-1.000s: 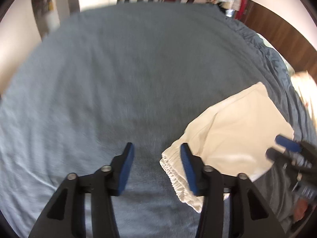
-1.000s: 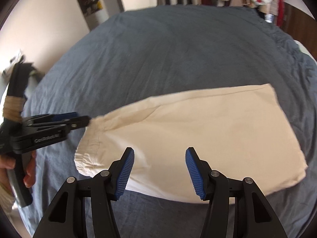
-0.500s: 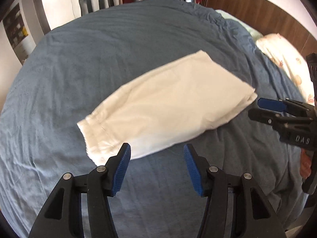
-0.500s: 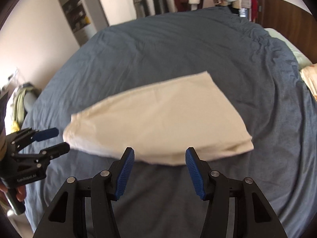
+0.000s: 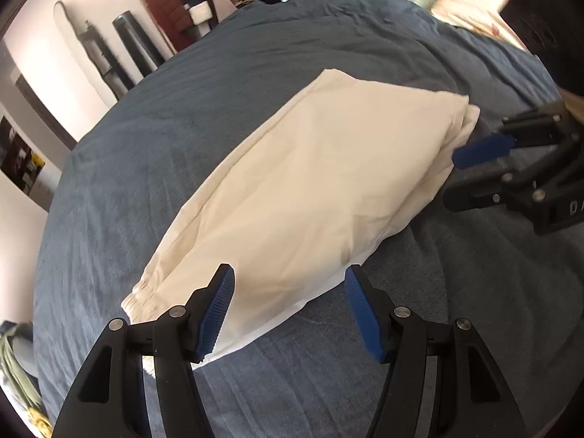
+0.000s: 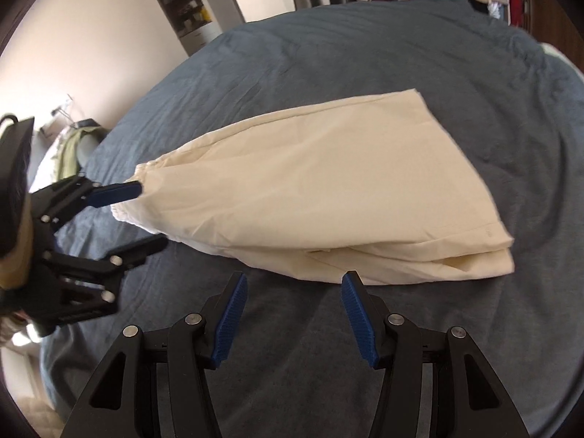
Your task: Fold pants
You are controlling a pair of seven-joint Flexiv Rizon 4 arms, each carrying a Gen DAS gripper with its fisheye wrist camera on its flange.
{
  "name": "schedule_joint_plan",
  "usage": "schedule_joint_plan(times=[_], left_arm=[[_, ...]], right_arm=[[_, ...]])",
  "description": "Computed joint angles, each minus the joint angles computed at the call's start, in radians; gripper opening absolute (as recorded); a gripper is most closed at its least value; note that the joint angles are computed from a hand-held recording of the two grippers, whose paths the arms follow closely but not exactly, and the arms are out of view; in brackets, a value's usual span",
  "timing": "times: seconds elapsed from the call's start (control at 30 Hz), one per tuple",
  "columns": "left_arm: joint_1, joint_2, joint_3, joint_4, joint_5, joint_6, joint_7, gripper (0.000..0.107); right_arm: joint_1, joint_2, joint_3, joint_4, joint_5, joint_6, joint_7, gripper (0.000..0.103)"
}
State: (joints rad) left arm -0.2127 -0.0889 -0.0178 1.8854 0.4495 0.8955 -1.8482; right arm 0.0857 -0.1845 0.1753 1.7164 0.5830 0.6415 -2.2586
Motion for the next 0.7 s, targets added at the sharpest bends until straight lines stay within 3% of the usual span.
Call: schedule_joint_plan(times=[0.2, 0.5, 0.7], left_arm=[[0.022, -0.023, 0.017, 0.004, -0.049, 0.021, -0.042, 0.063], [0.058, -0.041, 0.043, 0.0, -0.095, 0.059, -0.082, 0.07], [0.063, -0.055, 0.049, 0.0, -0.105, 0.06, -0.086, 0.07]], right_arm=[[-0.004, -0.056, 0.011, -0.068, 0.03, -0.101, -0.046, 0.054], [0.017, -0.095, 0.03, -0.125, -0.011, -0.015, -0.048, 0.054], [0.015, -0.163, 0.044, -0.216, -0.037, -0.089, -0.062, 0.06]])
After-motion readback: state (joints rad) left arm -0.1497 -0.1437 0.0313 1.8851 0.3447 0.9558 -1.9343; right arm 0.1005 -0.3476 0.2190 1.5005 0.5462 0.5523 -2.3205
